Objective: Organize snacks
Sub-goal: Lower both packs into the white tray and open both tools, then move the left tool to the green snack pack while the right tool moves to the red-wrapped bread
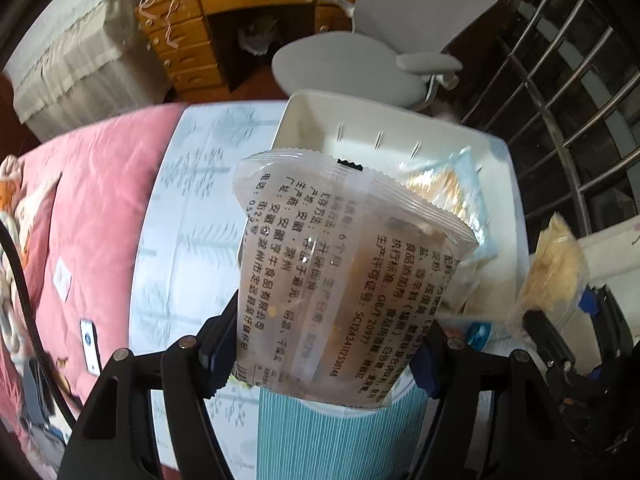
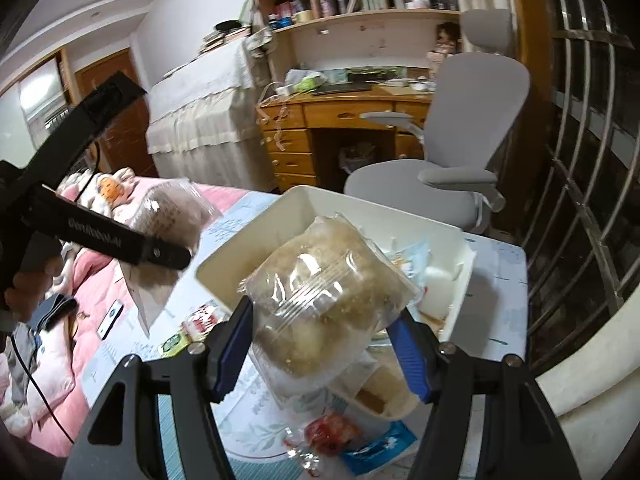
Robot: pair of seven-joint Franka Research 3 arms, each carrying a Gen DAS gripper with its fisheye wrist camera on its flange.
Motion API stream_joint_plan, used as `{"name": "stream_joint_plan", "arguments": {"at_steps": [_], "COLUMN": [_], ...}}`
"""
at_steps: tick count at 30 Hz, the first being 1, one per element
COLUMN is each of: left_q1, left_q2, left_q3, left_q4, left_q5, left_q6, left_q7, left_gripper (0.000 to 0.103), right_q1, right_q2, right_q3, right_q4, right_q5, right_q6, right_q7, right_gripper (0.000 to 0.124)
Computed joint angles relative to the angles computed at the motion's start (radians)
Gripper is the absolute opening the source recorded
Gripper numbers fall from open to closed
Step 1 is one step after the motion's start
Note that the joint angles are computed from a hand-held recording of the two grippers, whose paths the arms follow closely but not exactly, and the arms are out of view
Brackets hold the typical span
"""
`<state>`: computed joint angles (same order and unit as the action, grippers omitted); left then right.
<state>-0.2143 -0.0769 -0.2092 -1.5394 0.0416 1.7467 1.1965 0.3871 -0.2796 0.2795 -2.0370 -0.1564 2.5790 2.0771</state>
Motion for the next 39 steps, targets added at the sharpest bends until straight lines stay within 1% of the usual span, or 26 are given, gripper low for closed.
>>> {"name": "stream_joint_plan", "arguments": {"at_steps": [3,5,7,12,15,24,27,29,31,34,37,39], "left_q1": [-0.003,-0.004,-0.006,-0.008,-0.001,0.024,0.032,0.036,0.041,0.051,0.06,0.069], "left_q2": [0.022,0.026,0.031,0.038,0.008,-0.144,-0.191,-0.216,-0.234,-0.249,-0.267,-0.273], "left_q3": [-0.004,-0.006,-0.008,-0.007,0.001,0.046,0.067,0.085,0.103,0.126,0.153,0.161], "left_q4": [0.01,0.011,0.016,0.031,-0.001,-0.173,-0.232,-0.265,-0.293,-0.318,-0.351,-0.366], "left_q5": [0.004,-0.001,0.002,0.006,-0.018,-0.11,-0.138,-0.159,-0.181,-0.206,-0.235,-0.245], "left_q6": [0.047,0.082,0.103,0.09,0.095,0.119,0.129,0.132,0.134,0.111,0.087,0.069], "left_q7": [0.001,-0.016,-0.031,-0.023,-0.024,0.018,0.043,0.072,0.111,0.175,0.267,0.31], "left_gripper": [0.071,0.078,0.082,0.084,0.084,0.084,0.084,0.084,0.084,0.084,0.084,0.084], "right_q1": [-0.012,-0.013,-0.016,-0.02,-0.023,-0.021,-0.02,-0.019,-0.029,-0.044,-0.039,-0.037], "right_q2": [-0.008,-0.015,-0.014,-0.017,-0.021,-0.052,-0.065,-0.074,-0.084,-0.096,-0.099,-0.094], "right_q3": [-0.005,-0.015,-0.022,-0.027,-0.024,-0.016,-0.008,-0.007,0.01,0.049,0.074,0.098], "right_q4": [-0.012,-0.022,-0.025,-0.032,-0.032,-0.045,-0.045,-0.054,-0.058,-0.053,-0.049,-0.035], "right_q5": [0.002,0.03,0.055,0.086,0.091,0.134,0.152,0.163,0.148,0.098,0.065,0.034], "right_q6": [-0.013,-0.02,-0.03,-0.041,-0.052,-0.109,-0.161,-0.173,-0.206,-0.272,-0.307,-0.348], "right_q7": [0.03,0.047,0.065,0.1,0.127,0.242,0.311,0.347,0.415,0.545,0.656,0.75], "right_gripper": [0.066,0.066,0.071,0.076,0.078,0.079,0.079,0.079,0.079,0.079,0.079,0.079]}}
